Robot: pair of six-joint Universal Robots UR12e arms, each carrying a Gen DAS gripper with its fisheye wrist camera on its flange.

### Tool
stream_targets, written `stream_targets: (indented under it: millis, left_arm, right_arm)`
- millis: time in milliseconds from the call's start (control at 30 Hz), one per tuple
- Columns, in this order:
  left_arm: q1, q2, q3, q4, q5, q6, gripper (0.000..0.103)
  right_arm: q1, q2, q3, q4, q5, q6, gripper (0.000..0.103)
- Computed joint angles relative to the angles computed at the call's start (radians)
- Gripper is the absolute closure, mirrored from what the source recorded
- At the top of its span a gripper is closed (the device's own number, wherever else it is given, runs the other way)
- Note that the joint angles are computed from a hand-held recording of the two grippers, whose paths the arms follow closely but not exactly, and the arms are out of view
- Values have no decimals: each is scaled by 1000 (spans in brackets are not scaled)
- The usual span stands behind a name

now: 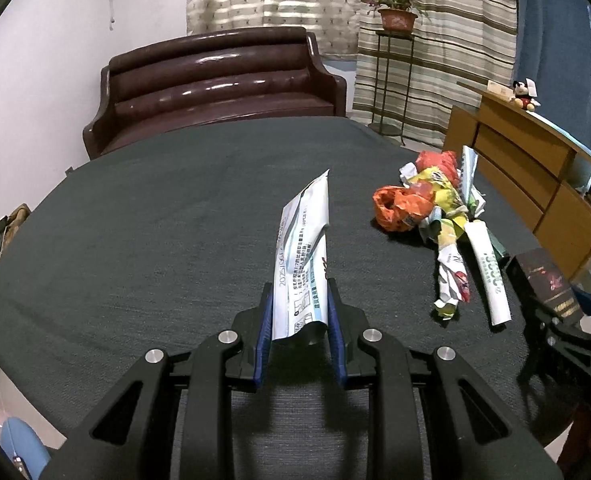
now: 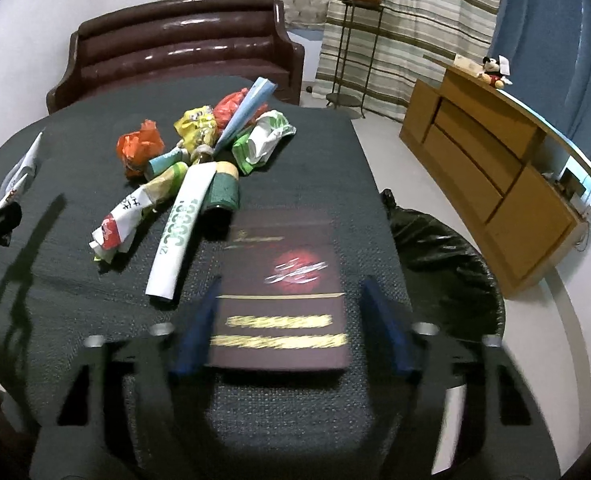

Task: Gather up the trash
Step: 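Carry both items to the black bin and open both tools to drop them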

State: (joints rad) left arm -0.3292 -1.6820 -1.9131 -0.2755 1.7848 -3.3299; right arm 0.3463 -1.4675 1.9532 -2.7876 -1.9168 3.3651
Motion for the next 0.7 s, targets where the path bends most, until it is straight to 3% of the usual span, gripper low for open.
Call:
stream_targets:
  millis: [333,700]
  left_arm:
    - [-20,-1,0,38,-47,42,78]
    - [-86,-60,80,59,-153,118,78]
  right_arm:
    - [-15,-20,22,-72,-37,4,49]
    - [-108,-76,71,-86,-73,64,49]
